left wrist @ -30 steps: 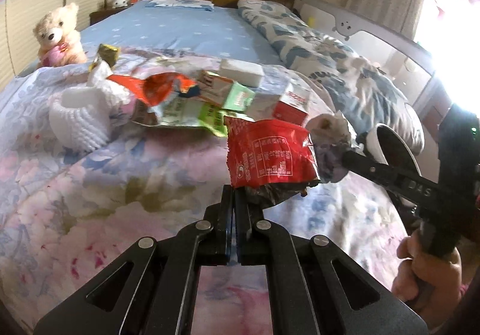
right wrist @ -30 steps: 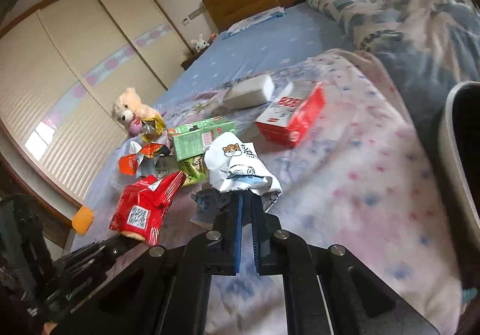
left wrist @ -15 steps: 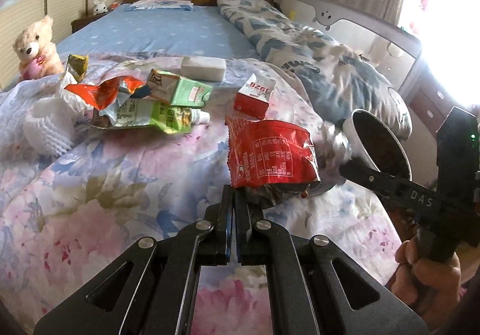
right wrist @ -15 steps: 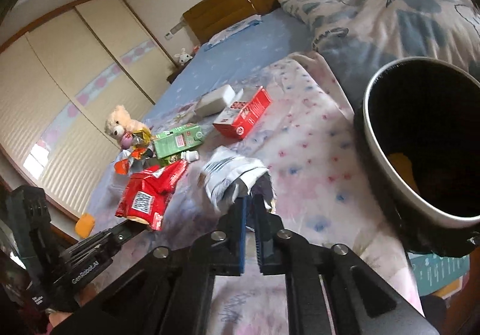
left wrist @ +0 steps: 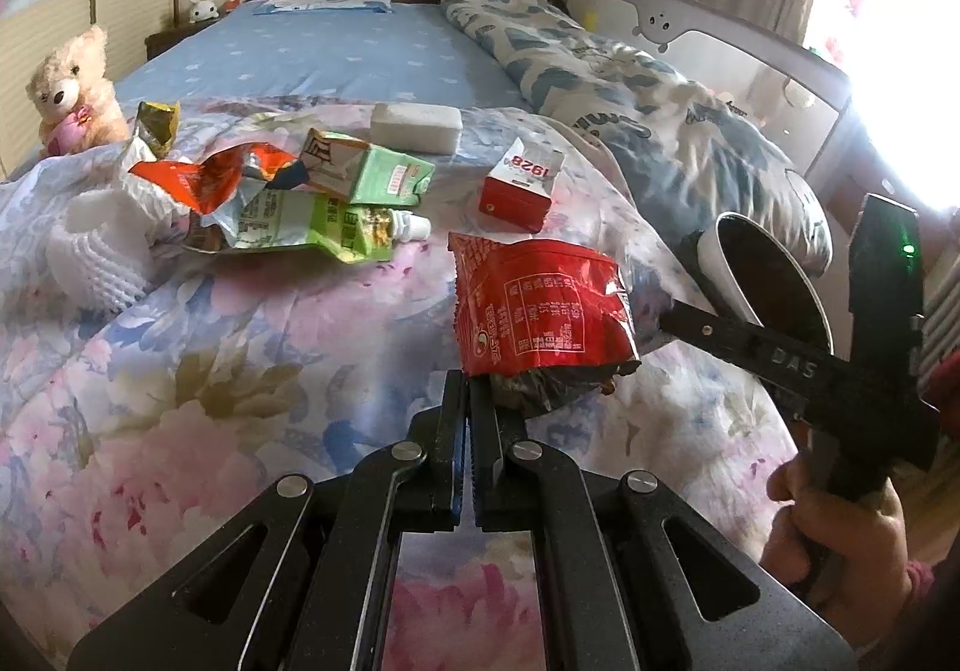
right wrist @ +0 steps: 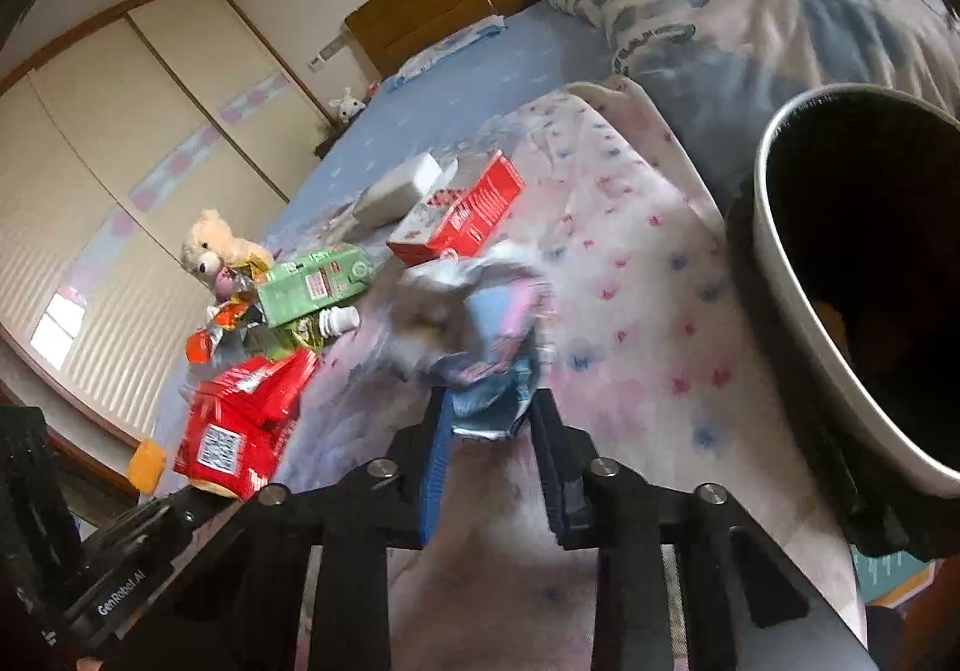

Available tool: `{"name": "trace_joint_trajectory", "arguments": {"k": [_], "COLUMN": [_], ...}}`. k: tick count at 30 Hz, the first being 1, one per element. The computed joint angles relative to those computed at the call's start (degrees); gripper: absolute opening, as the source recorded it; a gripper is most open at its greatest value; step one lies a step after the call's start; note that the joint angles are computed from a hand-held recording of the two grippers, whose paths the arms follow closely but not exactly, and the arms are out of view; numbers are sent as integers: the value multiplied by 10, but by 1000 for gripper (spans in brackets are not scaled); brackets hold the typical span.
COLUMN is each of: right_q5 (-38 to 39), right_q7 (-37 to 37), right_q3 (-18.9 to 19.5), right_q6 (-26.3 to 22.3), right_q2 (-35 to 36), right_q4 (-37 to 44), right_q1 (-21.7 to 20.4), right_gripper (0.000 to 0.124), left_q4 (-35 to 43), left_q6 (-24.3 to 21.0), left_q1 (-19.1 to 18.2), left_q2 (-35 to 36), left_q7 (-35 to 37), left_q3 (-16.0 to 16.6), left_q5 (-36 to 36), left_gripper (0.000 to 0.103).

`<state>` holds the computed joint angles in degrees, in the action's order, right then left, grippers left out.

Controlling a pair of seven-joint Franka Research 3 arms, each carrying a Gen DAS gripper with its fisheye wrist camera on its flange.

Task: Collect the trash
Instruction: 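Carry the red bag and foil over the bin and release both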

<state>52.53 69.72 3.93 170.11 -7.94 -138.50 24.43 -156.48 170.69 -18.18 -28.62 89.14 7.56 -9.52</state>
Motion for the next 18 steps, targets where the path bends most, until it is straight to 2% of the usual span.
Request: {"name": "trace_joint_trajectory", "arguments": {"k": [6,10,18], "right_q5": [-4,-31,-128], "right_q7": [-5,17,100], "right_q3": [-8,-17,-25], "right_q6": [10,19,26], "right_q2": [-48,-86,-163], "right_q4": [-33,-60,-120], "right_q1": [4,-3,-54], "right_gripper": [15,15,15], "left_q4": [13,27,63], "left_q6": [-1,0,-1], "left_q1": [-29,-43,-81], "left_q2": [11,21,49], "left_q7": [13,22,42], "left_q3": [5,-5,-23], "left_q5": [-14,-19,-39], "left_gripper": [1,1,1]}}
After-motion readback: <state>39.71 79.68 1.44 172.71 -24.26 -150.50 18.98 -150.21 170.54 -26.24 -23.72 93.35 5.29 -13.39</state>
